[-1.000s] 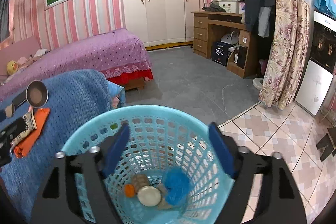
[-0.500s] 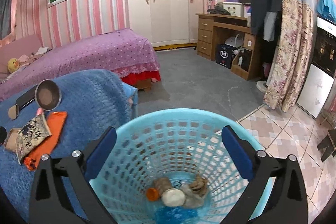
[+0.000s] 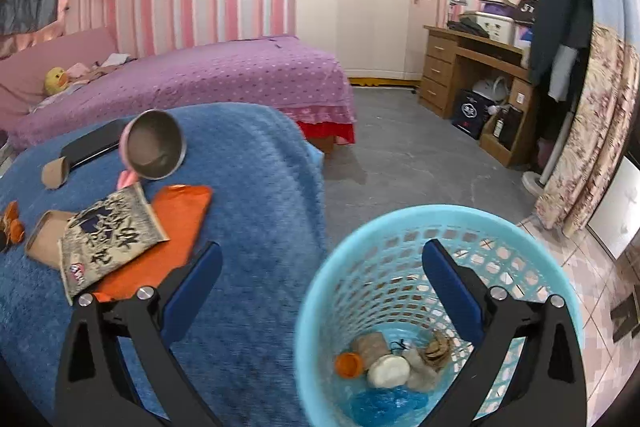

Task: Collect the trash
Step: 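Move both grippers back over the bed toward the remaining trash, then grasp the brown paper bag with the left gripper while the right grasps the orange wrapper strip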

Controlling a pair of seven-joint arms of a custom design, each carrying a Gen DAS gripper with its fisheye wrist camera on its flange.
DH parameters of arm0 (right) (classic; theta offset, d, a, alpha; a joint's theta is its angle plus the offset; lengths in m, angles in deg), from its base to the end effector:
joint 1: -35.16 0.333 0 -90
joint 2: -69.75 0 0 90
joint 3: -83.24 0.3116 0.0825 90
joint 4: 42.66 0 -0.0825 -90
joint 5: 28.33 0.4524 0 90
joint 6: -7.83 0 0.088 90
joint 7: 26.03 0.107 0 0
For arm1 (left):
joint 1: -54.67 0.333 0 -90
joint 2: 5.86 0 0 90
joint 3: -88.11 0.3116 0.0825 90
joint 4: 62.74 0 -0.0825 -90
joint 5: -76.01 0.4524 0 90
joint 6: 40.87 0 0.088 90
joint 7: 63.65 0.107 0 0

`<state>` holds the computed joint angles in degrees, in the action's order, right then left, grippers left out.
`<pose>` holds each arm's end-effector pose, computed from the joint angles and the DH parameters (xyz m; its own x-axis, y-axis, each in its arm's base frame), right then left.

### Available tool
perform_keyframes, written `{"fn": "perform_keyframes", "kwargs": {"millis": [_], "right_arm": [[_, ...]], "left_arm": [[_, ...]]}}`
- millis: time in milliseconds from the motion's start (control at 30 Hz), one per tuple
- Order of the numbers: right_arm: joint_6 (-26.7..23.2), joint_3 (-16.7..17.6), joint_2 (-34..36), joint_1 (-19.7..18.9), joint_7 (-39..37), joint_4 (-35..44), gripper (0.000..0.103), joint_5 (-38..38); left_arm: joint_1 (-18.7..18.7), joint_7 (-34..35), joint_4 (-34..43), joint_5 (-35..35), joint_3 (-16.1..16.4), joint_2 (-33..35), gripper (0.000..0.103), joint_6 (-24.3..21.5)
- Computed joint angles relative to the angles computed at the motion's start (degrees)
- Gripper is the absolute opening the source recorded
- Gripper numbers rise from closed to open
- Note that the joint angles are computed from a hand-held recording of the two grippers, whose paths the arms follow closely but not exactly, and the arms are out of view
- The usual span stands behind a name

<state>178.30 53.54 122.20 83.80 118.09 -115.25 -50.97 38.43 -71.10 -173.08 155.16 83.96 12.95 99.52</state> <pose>0.7363 0.4326 0.2990 0.1251 -0.9921 -0.0062 -0.5597 -0.0655 -0.8261 0.6465 -0.2380 0.2927 0.3693 -0.9134 -0.1713 -0.6098 -0.0990 -0.7864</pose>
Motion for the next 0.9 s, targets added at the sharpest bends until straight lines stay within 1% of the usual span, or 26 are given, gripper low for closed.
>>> {"fn": "perform_keyframes", "kwargs": {"millis": [67,133,200,300,333,367,400,433,500,533,567,633,667,700,733,833,900], "right_arm": [[0.23,3.21,-0.22,-1.94,-2.38,0.66,0.098,1.10],[-0.47,5.55,0.10,-3.15,-4.56,1.85,0.098,2.18],[-0.61,6.16,0.48,-3.26,-5.61,2.46,0.098,2.71],[-0.91,5.48,1.09,-2.21,-5.52,3.21,0.098,2.95],[-1.23,5.89,1.38,-2.37,-5.82,3.85,0.098,3.21],[-1.35,6.22,1.58,-2.48,-6.03,4.18,0.098,3.39],[-1.46,6.98,1.69,-2.82,-6.62,4.53,0.098,3.65],[-1.57,7.47,1.86,-3.12,-7.15,4.89,0.098,3.85],[-1.72,8.17,2.08,-3.34,-8.14,5.36,0.098,4.06],[-1.91,8.48,2.16,-3.34,-8.76,5.57,0.098,4.08],[-1.95,8.45,2.14,-3.17,-8.99,5.50,0.098,4.06],[-2.11,8.82,2.04,-3.14,-9.78,5.45,0.098,4.09],[-2.33,9.46,2.29,-3.59,-10.52,5.99,0.098,4.33],[-2.38,10.09,2.23,-3.87,-11.25,6.03,0.098,4.53],[-2.37,10.47,2.24,-4.06,-11.79,6.12,0.098,4.73],[-1.96,12.28,2.04,-5.03,-14.12,6.22,0.098,5.69],[-1.76,14.10,2.18,-6.11,-16.24,6.69,0.098,6.96]], "left_arm": [[0.71,-0.41,-2.11,0.31,0.52,-1.45,0.097,0.28],[1.61,-0.40,-3.26,0.20,0.55,-2.31,0.097,0.70],[3.15,-0.10,-4.88,0.02,0.76,-3.34,0.097,2.86],[4.85,-0.42,-5.88,-0.63,0.95,-3.66,0.096,4.20],[5.48,-0.69,-6.12,-1.01,1.02,-3.68,0.094,5.38],[6.62,-1.11,-6.38,-1.77,1.24,-3.58,0.092,8.35],[7.29,-0.95,-6.41,-2.36,1.35,-3.35,0.088,10.32],[7.69,-0.21,-6.05,-3.22,1.39,-2.88,0.083,11.41],[8.17,2.20,-5.05,-5.13,1.62,-1.72,0.076,12.79],[8.14,2.57,-4.53,-5.09,1.93,-1.20,0.071,13.58],[7.97,2.68,-4.08,-4.98,2.20,-0.74,0.068,14.17],[7.93,3.30,-3.43,-5.12,2.66,-0.02,0.053,16.16],[7.94,3.72,-3.33,-5.42,2.84,0.19,0.048,17.12],[7.93,3.86,-3.44,-5.52,3.08,0.22,0.038,18.23],[7.81,3.67,-3.55,-5.42,3.38,0.21,0.034,18.92],[7.01,1.20,-5.32,-2.90,4.12,-1.51,0.033,19.34],[6.53,-0.96,-7.19,-0.40,4.02,-3.56,0.033,17.37]]}}
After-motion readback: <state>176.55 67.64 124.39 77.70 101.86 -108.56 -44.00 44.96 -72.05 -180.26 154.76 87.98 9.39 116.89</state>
